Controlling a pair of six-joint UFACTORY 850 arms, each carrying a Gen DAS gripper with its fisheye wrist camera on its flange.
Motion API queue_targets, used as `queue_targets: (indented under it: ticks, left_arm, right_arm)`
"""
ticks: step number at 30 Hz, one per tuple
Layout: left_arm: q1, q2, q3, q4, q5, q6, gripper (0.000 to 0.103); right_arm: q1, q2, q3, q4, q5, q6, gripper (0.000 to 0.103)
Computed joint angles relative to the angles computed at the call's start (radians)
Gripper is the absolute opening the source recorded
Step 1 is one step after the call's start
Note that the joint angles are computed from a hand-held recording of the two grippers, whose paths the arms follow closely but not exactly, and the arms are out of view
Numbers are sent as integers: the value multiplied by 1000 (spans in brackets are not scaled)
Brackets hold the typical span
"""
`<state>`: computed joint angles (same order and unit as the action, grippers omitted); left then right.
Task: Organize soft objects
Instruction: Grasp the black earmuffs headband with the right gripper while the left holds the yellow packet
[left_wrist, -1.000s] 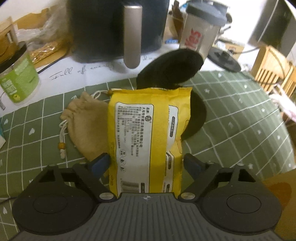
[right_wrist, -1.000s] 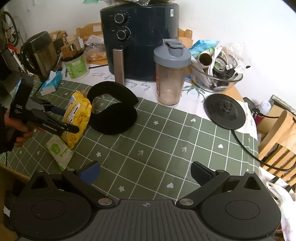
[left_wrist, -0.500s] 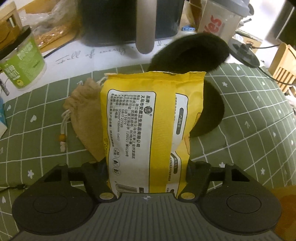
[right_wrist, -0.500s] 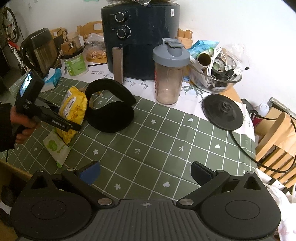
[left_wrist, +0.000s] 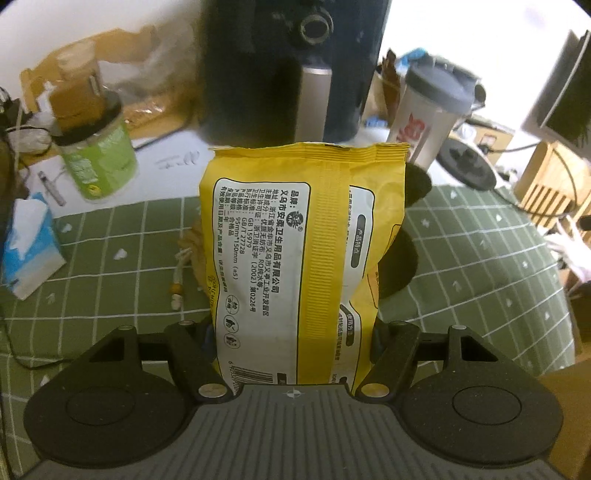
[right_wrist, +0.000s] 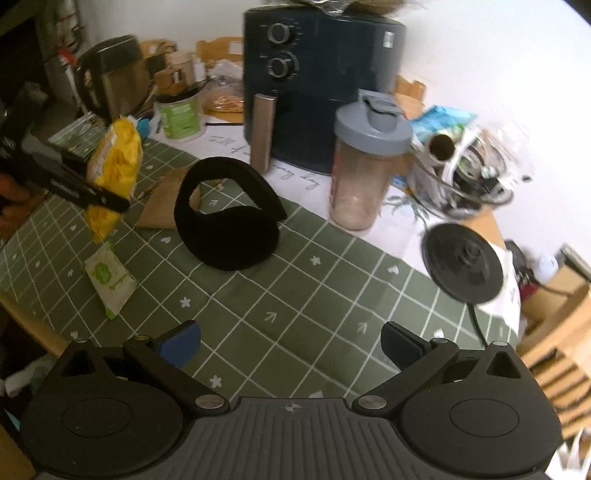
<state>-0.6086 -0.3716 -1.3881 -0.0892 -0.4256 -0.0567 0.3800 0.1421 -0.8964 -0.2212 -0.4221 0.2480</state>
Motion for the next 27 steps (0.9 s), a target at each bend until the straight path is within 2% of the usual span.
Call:
queue_targets:
  ticks: [7, 19, 24, 27]
  left_arm:
    - [-5, 100, 71, 58, 15, -120, 69]
    - [-26, 283, 179, 189, 4, -419, 69]
    - [-51, 345, 212, 279, -22, -537, 69]
    - [-72, 378, 230, 320, -42, -611, 69]
  right_arm:
    - [-19, -57, -15, 77, 74, -163, 103]
    - [-33, -177, -51, 106, 200, -268, 103]
    - [-28, -221, -70, -25, 251, -195, 102]
    - [-23, -250, -82, -188, 277, -72, 96]
